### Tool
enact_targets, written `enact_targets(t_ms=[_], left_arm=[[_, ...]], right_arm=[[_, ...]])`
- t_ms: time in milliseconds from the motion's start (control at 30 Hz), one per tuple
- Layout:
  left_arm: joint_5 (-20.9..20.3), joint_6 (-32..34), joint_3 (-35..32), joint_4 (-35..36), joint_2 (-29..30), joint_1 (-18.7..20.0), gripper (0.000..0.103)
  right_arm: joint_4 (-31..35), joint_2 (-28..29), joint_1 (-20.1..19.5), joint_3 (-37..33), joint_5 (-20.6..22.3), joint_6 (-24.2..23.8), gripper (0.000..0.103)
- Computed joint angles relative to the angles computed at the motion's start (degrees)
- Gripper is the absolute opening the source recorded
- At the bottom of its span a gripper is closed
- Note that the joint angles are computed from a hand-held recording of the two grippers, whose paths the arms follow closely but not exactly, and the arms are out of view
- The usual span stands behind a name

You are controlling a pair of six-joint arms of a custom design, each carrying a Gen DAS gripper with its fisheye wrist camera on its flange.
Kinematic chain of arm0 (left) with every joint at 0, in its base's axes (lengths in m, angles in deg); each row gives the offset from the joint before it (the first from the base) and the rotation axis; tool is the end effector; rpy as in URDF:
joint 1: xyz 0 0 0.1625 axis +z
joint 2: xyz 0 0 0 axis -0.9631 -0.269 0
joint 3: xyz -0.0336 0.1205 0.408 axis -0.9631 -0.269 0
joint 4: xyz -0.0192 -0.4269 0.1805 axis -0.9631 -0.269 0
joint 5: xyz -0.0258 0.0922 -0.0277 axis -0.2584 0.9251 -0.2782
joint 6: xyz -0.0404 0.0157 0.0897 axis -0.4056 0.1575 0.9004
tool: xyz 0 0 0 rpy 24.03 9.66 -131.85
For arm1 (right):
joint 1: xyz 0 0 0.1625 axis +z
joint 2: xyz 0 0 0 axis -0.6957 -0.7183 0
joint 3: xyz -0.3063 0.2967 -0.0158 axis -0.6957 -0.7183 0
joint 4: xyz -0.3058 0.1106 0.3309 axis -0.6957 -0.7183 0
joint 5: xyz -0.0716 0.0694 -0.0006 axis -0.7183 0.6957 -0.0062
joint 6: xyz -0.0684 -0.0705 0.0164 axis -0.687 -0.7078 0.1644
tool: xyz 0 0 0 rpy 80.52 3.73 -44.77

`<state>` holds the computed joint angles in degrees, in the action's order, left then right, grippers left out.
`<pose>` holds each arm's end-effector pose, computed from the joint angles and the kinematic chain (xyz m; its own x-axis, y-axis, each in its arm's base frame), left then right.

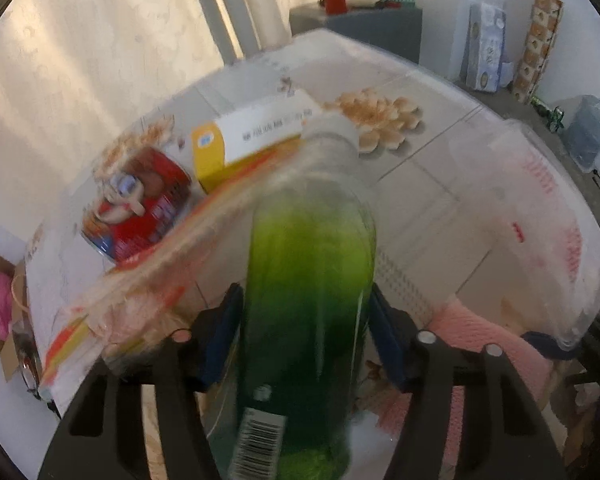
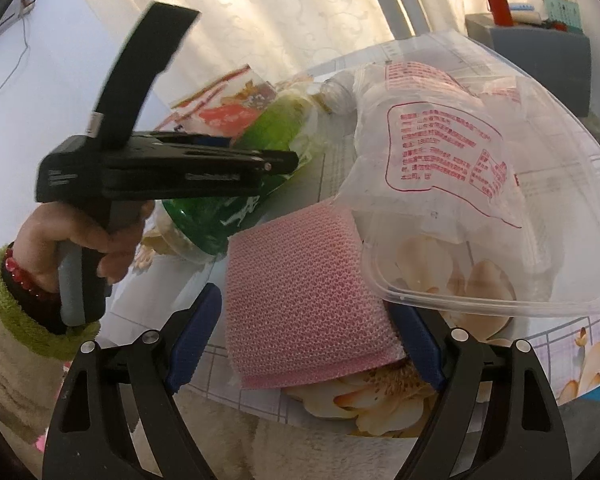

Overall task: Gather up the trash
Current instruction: 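Close the left tool on the green bottle while the right tool approaches the pink sponge, then lift the green bottle with the left tool while the right tool grasps the pink sponge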

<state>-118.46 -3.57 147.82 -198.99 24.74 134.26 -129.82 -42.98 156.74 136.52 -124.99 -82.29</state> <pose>-0.2405 -0.8106 0.2983 -0.4479 0.5985 -0.6642 0.7400 0.6651 0.1003 0.3793 -0.6741 0.1109 -0.9478 -0.0676 0.3118 -0.2535 0.7529 -0.6074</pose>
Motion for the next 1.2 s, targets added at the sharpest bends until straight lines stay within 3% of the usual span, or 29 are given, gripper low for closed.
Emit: enact_targets(t_ms=[267,533,867,1200], left_arm=[[-3.13,-3.86,0.64,-0.05,-1.66,0.25,0.056],[-17.22,-13.72,-1.36,3.21,-4.54,2.14,0.055],[-32.99,-20.62,7.76,-10.33,-13.38,3.65,0.055],[-38.15,-26.24,14.13,-14.69,-19.03,5.23,0.055]], right_arm=[[0.17,0.06,0.33,-0.06,-0.42,0.31,0.08],[1.09,1.51,0.57,-1.96,-2.02,0.61,0.08],[3.75,3.01,1.43,-4.65,-4.55,2.32,0.08],[6.22,6.03,2.32,-8.22,-10.75,1.23,0.08]])
